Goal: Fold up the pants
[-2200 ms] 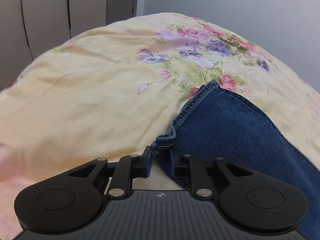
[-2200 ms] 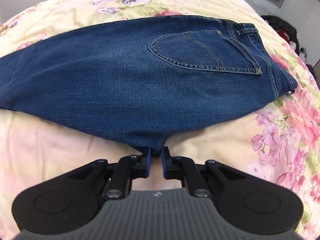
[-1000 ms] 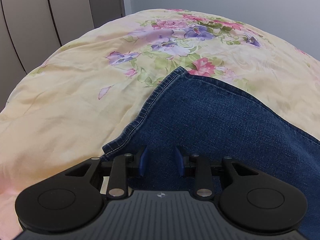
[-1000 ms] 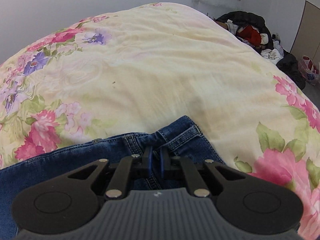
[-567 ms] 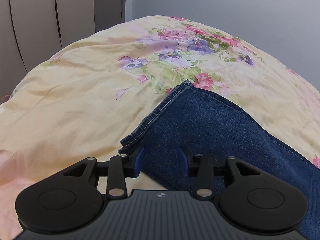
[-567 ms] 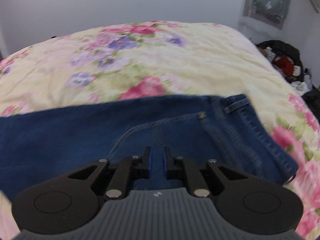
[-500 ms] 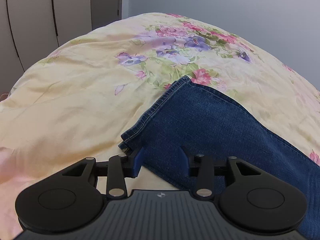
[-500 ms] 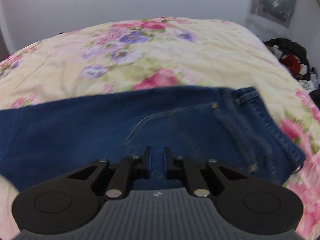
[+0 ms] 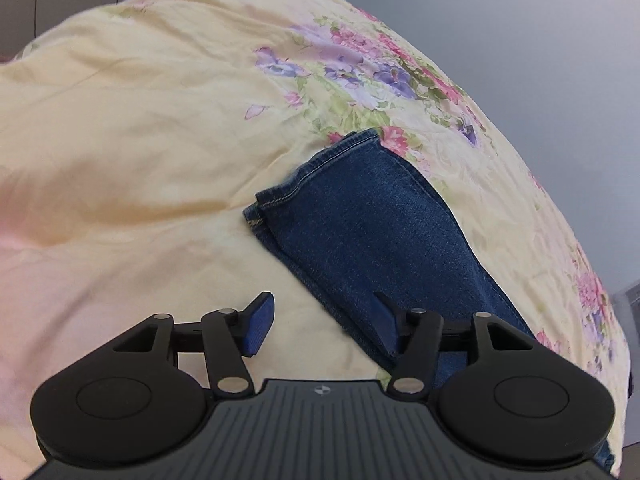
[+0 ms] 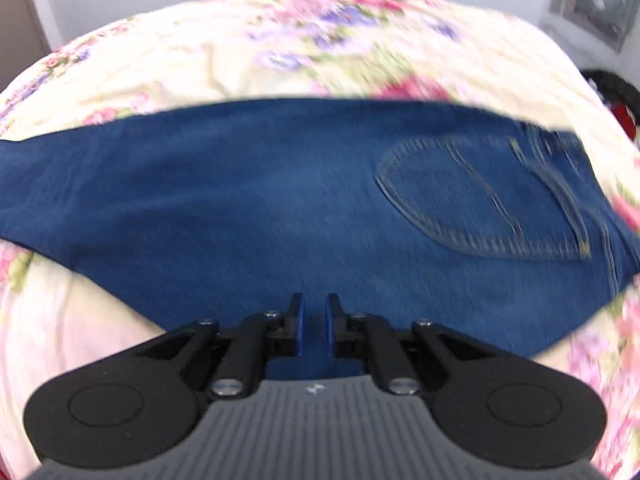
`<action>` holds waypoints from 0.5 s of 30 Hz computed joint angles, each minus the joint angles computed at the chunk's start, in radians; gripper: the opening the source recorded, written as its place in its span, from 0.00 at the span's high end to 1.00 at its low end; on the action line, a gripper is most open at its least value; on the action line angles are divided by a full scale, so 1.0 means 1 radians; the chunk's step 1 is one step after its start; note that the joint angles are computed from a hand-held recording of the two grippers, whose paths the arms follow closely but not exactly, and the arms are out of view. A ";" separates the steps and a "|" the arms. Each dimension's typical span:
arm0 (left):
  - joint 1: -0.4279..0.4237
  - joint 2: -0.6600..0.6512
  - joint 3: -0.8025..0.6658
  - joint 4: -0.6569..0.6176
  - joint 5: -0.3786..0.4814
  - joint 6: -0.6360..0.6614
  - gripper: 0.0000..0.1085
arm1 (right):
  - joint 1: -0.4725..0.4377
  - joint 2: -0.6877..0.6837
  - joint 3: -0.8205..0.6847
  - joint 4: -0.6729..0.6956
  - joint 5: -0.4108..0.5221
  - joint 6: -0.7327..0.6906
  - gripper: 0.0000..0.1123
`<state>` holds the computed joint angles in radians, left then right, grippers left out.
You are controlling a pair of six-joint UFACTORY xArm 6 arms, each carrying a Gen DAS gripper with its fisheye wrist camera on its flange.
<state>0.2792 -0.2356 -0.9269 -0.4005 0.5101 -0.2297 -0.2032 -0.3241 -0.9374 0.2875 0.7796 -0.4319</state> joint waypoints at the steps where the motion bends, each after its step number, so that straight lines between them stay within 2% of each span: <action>1: 0.005 0.001 0.013 -0.048 -0.007 0.011 0.40 | 0.018 0.017 -0.020 0.001 -0.001 0.012 0.96; 8: 0.014 0.042 0.044 -0.376 -0.078 0.154 0.40 | 0.141 0.075 -0.082 -0.012 -0.014 0.041 0.96; 11: 0.001 0.078 0.029 -0.477 -0.114 0.230 0.44 | 0.192 0.115 -0.114 -0.014 -0.043 0.043 0.96; 13: -0.014 0.100 0.018 -0.486 -0.149 0.259 0.53 | 0.221 0.156 -0.148 -0.024 -0.063 0.054 0.96; 15: -0.025 0.118 0.012 -0.431 -0.191 0.227 0.72 | 0.247 0.197 -0.184 -0.024 -0.080 0.056 0.96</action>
<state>0.2540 -0.1179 -0.9153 -0.8315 0.3193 -0.0030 0.0443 -0.1273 -1.1216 0.2640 0.6998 -0.3764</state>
